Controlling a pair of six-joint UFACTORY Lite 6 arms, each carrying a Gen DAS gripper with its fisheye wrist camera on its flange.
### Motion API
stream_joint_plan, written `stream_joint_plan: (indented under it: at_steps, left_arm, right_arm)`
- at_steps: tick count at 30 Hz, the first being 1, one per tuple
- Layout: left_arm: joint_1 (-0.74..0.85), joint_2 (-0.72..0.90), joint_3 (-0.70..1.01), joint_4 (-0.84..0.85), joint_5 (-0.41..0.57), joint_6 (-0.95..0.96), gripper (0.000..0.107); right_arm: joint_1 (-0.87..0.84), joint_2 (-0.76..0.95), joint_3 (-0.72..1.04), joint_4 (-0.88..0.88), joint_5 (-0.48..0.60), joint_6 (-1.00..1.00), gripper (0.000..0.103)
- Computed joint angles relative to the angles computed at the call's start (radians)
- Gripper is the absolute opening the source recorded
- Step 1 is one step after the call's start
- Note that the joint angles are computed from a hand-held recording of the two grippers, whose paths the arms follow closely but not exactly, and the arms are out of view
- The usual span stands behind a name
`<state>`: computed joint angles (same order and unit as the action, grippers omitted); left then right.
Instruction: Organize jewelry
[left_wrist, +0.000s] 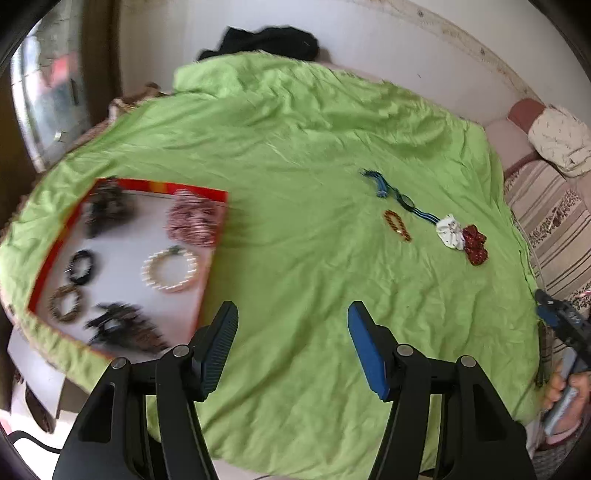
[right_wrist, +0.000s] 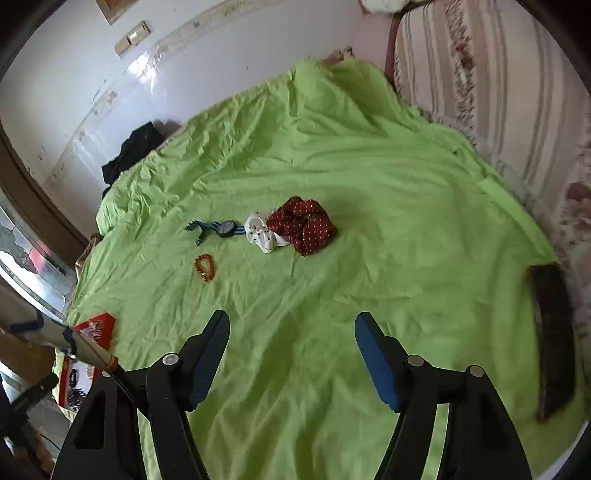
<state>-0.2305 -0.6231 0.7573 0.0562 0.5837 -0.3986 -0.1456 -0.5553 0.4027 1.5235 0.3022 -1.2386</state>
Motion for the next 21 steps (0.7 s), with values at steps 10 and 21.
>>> stream_joint_plan:
  at_steps: [10, 21]
  left_arm:
    - [-0.141, 0.787, 0.627, -0.162, -0.116, 0.184, 0.061]
    - [-0.100, 1.613, 1.625, -0.302, 0.188, 0.265, 0.028]
  right_arm:
    - [0.002, 0.533, 0.285, 0.713, 0.065, -0.733, 0.071]
    - [-0.036, 0.916, 0.611, 0.892, 0.208, -0.820, 0.071]
